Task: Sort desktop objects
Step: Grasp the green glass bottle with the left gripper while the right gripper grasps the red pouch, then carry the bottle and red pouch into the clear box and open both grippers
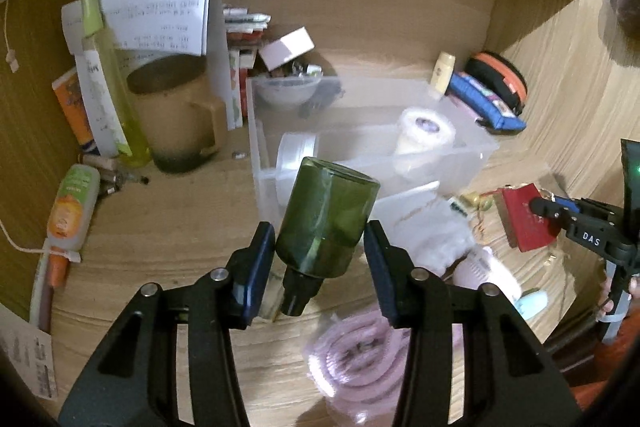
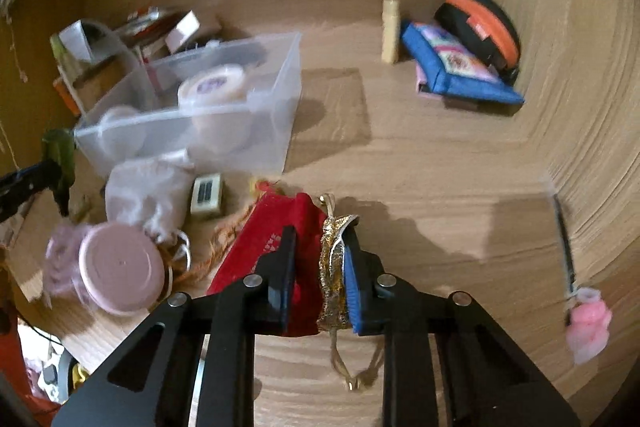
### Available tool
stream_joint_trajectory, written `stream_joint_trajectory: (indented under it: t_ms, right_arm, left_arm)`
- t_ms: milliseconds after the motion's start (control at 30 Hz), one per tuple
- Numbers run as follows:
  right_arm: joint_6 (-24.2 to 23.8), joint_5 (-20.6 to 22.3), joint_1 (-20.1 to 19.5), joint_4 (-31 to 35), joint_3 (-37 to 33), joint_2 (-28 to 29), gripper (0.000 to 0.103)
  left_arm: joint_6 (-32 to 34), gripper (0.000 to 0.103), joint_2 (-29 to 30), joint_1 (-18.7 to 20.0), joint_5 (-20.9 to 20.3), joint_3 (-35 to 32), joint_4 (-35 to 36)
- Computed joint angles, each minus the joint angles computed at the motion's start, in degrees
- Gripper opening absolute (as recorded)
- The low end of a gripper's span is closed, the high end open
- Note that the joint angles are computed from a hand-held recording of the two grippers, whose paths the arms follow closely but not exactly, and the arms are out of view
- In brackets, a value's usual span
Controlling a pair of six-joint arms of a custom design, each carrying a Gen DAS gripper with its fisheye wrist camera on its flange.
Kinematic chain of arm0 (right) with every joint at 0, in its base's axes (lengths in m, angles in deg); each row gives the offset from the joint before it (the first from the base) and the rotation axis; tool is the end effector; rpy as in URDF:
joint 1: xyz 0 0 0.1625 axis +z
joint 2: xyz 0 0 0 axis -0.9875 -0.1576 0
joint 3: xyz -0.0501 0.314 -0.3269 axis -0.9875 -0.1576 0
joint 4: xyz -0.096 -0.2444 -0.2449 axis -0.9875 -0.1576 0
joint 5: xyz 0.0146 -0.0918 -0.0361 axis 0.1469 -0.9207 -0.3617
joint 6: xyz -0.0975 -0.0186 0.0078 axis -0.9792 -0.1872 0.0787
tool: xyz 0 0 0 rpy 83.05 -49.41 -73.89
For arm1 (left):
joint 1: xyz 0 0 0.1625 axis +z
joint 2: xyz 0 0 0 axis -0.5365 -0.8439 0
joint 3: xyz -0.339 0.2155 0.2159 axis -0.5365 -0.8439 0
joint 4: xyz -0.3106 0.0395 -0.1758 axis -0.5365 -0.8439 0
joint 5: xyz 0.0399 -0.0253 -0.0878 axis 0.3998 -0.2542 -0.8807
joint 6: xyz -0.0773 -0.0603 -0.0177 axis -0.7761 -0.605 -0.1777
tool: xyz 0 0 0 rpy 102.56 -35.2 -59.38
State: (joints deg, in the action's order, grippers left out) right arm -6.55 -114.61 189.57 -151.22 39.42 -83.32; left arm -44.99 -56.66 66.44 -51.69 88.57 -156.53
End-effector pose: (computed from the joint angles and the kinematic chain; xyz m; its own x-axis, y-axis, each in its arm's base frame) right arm 0.2399 -0.4469 0.0962 -0.7161 -0.3326 0.6136 -0.6297 0.6871 -0.3624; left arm -0.1196 -0.3458 0.2797 -0.7697 -0.0340 -0.6376 0.4621 0.6594 -0.5930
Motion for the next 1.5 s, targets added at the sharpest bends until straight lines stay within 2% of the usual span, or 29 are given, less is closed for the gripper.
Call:
stream_joint_trajectory:
  t_ms: [233, 467, 733, 967, 1100, 1500]
  right_arm:
    - [-0.46, 3.56, 1.33, -1.19, -2.12, -1.58, 0.019]
    - [-1.83, 4.44, 3.68, -1.35, -6.63, -0.75, 0.019]
    - [-2.04, 7.62, 4.90, 5.09, -13.69, 0.26, 0.019]
    - [-4.12, 8.42, 5.81, 9.47, -19.57, 2.61, 0.019]
    - [-4.03, 8.62, 5.75, 14.52, -23.39, 4.02, 0.019]
    - [-3.92, 6.21, 3.82, 22.34, -31.30, 8.86, 0.019]
  left_arm:
    - [4.28, 0.046, 1.91, -0.75, -0.02, -1.09, -7.06]
    - [12.92, 0.046, 6.64, 0.19, -1.35, -2.45, -20.06]
    - [20.69, 0.046, 11.54, 3.66, -3.76, -6.78, -27.00]
    - [23.22, 0.046, 13.83, 7.22, -5.86, -11.23, -26.31]
    - [24.19, 0.046, 15.57, 8.74, -6.29, -13.80, -25.44]
    - [25.28, 0.045, 19.96, 13.61, -9.29, -19.22, -21.41]
